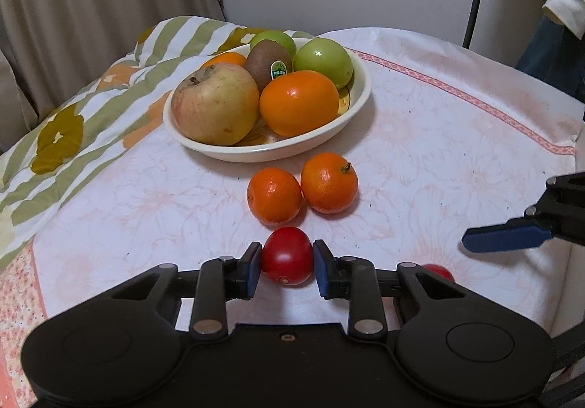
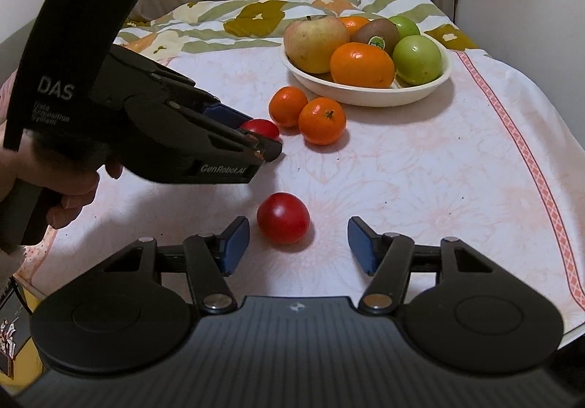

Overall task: Organize fruits
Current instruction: 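Grasp a red tomato with the left tool while the right tool grasps another tomato, then carry the tomato into the bowl with the left tool while the right tool carries its tomato there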

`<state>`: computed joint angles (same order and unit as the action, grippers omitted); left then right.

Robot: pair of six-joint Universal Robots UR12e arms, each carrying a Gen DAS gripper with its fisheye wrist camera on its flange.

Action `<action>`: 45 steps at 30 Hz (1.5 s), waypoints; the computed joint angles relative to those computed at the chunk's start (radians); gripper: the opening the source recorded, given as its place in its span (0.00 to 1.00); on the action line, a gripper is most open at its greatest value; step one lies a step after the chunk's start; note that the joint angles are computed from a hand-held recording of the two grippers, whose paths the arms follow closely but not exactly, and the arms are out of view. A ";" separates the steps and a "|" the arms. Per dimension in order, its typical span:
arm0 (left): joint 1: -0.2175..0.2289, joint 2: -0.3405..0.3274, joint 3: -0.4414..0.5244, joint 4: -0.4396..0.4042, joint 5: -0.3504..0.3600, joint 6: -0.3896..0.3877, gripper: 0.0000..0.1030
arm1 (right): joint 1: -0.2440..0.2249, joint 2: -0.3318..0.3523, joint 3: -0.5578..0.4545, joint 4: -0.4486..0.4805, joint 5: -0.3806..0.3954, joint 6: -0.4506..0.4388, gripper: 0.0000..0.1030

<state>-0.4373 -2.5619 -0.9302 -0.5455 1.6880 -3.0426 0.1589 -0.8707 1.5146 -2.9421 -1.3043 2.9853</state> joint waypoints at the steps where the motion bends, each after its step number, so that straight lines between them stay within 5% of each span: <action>1: 0.000 0.003 -0.005 0.000 0.003 -0.004 0.32 | 0.000 0.001 -0.002 0.000 0.000 -0.003 0.73; 13: -0.005 0.054 -0.101 0.034 0.052 -0.067 0.32 | 0.003 0.016 -0.025 0.025 0.020 -0.025 0.52; 28: -0.017 0.099 -0.148 0.039 0.109 -0.223 0.32 | -0.010 0.004 -0.034 0.025 0.059 -0.050 0.46; 45: -0.050 0.063 0.007 -0.008 0.197 -0.349 0.32 | -0.071 -0.005 -0.137 0.094 0.105 -0.058 0.46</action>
<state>-0.4876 -2.4986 -0.9232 -0.5537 1.8847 -3.3919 0.0884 -0.8761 1.3781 -2.8480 -1.1994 2.9277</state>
